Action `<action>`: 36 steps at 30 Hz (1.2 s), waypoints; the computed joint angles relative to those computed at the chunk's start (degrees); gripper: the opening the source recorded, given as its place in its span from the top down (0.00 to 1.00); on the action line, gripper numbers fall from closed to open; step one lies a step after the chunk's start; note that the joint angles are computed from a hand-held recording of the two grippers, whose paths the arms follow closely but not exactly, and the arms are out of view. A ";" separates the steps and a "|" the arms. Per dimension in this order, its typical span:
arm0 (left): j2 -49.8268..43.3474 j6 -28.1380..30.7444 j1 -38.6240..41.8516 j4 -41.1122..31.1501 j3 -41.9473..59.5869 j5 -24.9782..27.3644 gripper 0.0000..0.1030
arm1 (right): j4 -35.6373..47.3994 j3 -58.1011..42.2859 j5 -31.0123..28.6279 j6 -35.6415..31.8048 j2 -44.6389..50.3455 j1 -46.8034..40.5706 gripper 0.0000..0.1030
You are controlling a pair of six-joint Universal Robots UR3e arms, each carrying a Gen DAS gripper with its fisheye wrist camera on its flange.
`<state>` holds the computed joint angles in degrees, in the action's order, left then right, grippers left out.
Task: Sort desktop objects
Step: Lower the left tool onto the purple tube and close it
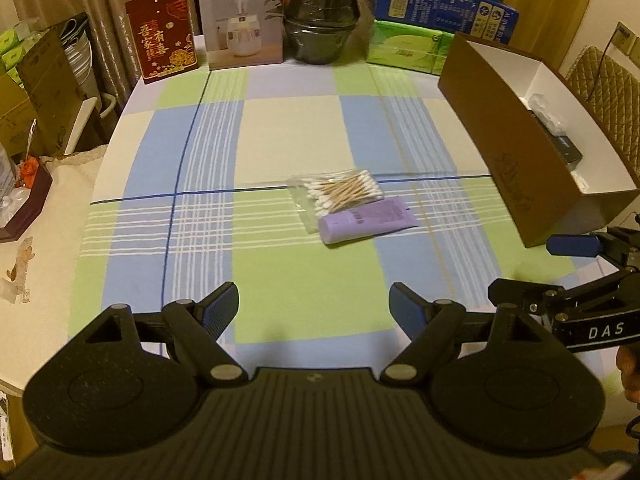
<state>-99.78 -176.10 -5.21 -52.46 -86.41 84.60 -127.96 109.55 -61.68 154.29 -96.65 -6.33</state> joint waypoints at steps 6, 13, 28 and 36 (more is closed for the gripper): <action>-2.49 4.96 2.18 4.20 -1.27 -2.88 0.23 | -5.50 -0.73 -4.01 6.03 4.79 3.72 0.02; -10.11 13.54 3.78 9.03 0.84 -9.58 0.27 | -6.31 0.96 -7.79 9.92 4.86 2.16 0.02; -29.65 26.52 1.41 4.67 19.09 -13.06 0.49 | -4.44 5.85 -12.99 14.52 -0.19 -6.33 0.02; -27.66 29.58 -0.30 2.44 16.46 -15.65 0.57 | -5.12 4.36 -13.31 14.27 2.51 -7.45 0.02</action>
<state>-127.44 -146.52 -5.51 -50.02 -69.95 68.95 -133.09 113.91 -75.00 168.56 -94.15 -13.79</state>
